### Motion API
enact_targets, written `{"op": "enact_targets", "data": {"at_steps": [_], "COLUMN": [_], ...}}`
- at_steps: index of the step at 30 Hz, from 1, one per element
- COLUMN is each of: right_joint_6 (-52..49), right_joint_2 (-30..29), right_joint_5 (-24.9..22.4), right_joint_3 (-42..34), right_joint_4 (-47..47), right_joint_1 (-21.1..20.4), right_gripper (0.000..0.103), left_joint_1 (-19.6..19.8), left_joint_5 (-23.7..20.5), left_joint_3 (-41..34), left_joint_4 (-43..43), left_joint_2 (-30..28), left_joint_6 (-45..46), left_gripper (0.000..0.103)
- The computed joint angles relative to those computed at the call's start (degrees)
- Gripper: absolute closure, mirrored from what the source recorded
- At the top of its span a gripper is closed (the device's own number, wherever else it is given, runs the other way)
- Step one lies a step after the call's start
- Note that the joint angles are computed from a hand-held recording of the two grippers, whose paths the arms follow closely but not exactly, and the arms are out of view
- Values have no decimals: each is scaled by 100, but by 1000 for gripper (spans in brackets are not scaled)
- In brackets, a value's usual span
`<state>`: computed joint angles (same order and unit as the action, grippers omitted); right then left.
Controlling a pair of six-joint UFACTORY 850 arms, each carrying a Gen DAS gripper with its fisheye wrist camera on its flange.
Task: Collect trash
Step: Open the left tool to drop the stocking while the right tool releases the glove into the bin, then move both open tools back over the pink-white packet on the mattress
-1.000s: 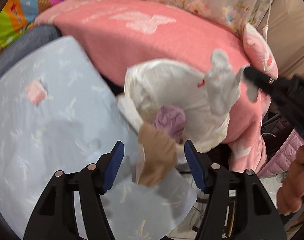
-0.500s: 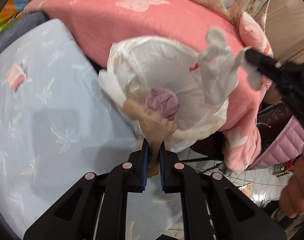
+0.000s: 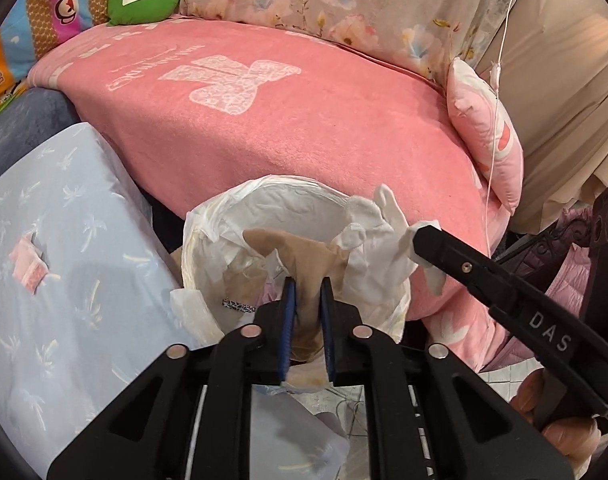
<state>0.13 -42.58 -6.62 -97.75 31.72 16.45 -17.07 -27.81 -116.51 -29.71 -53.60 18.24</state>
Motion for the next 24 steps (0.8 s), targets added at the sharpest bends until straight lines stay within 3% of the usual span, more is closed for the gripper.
{"op": "enact_targets", "data": {"at_steps": [2, 4, 11, 17, 24], "right_joint_6": [258, 241, -77, 406, 468], "right_joint_2": [-1, -9, -86, -127, -154], "right_joint_5": [33, 42, -102, -206, -317], "right_joint_3": [-5, -21, -141, -213, -212], "right_joint_4": [-232, -200, 19, -622, -714], "right_joint_1": [4, -2, 18, 105, 158], "right_gripper": [90, 90, 89, 83, 83], "left_joint_1": [-3, -6, 15, 36, 80], "left_joint_5": [50, 245, 428, 595, 680], "left_joint_3": [5, 128, 324, 588, 817], "left_joint_4": [195, 453, 1097, 1447, 1540], "left_joint_2": [5, 80, 204, 360, 487], "left_joint_6": [-140, -397, -959, -1318, -1485], "left_gripper": [60, 50, 50, 50, 50]}}
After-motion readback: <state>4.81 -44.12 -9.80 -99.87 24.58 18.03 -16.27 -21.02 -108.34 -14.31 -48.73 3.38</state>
